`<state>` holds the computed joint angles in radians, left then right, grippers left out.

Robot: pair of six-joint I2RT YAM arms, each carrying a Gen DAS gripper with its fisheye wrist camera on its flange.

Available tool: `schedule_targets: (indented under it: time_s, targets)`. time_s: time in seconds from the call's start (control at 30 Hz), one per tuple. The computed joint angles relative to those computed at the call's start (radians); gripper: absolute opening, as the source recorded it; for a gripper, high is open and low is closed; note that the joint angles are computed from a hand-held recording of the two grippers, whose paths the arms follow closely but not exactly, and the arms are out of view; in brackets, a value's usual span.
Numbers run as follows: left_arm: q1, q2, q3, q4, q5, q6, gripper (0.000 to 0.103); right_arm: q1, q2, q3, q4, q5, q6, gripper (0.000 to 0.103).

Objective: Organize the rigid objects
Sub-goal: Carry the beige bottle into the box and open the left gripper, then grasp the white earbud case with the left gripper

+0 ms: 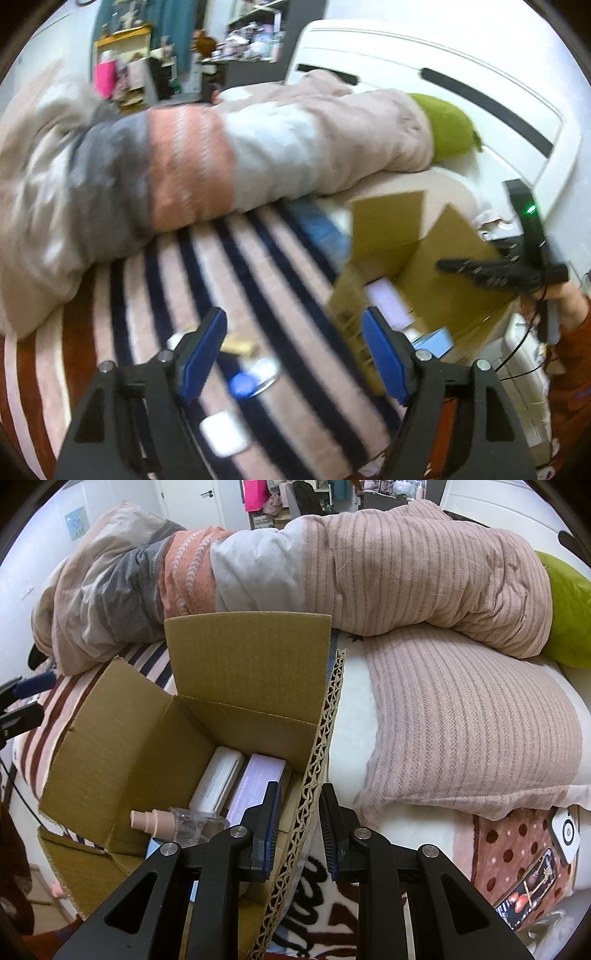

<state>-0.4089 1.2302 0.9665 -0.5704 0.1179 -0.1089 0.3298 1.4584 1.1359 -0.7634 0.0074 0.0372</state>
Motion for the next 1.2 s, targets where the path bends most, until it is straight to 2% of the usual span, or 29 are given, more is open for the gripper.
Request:
schedule_targets:
  time_s: [0.2,0.5,0.6,0.77,0.8,0.87,0.9,0.93,1.1,1.2]
  targets:
    - [0.134,-0.033,-0.247,0.108,0.029,0.054,0.073,0.021,0.016,0.020,-0.029,0.093,-0.005,0.018]
    - [0.131,0.028,-0.465,0.294,0.061,0.053,0.074,0.080,0.035,0.032,-0.051,0.238,-0.005,0.026]
    - [0.074,0.044,-0.500,0.352,-0.001,0.014,0.079,0.100,0.043,0.042,-0.061,0.275,-0.003,0.027]
    - [-0.005,0.088,-0.518,0.423,-0.113,-0.051,0.079,0.117,0.043,0.042,-0.067,0.305,-0.005,0.027]
    - [-0.011,0.096,-0.521,0.436,-0.128,-0.064,0.078,0.115,0.043,0.041,-0.066,0.304,-0.005,0.027]
    - [-0.018,0.090,-0.531,0.456,-0.162,-0.095,0.066,0.115,0.041,0.042,-0.066,0.301,-0.001,0.027]
    - [-0.025,0.089,-0.533,0.462,-0.185,-0.106,0.051,0.115,0.040,0.041,-0.067,0.299,0.001,0.027]
    - [-0.021,0.082,-0.535,0.461,-0.193,-0.105,0.040,0.113,0.039,0.040,-0.065,0.296,0.000,0.027]
    - [0.015,0.061,-0.542,0.458,-0.153,-0.078,0.040,0.111,0.035,0.037,-0.061,0.292,-0.001,0.027]
    - [0.057,0.015,-0.561,0.454,-0.097,-0.050,0.040,0.110,0.030,0.031,-0.057,0.287,-0.002,0.027]
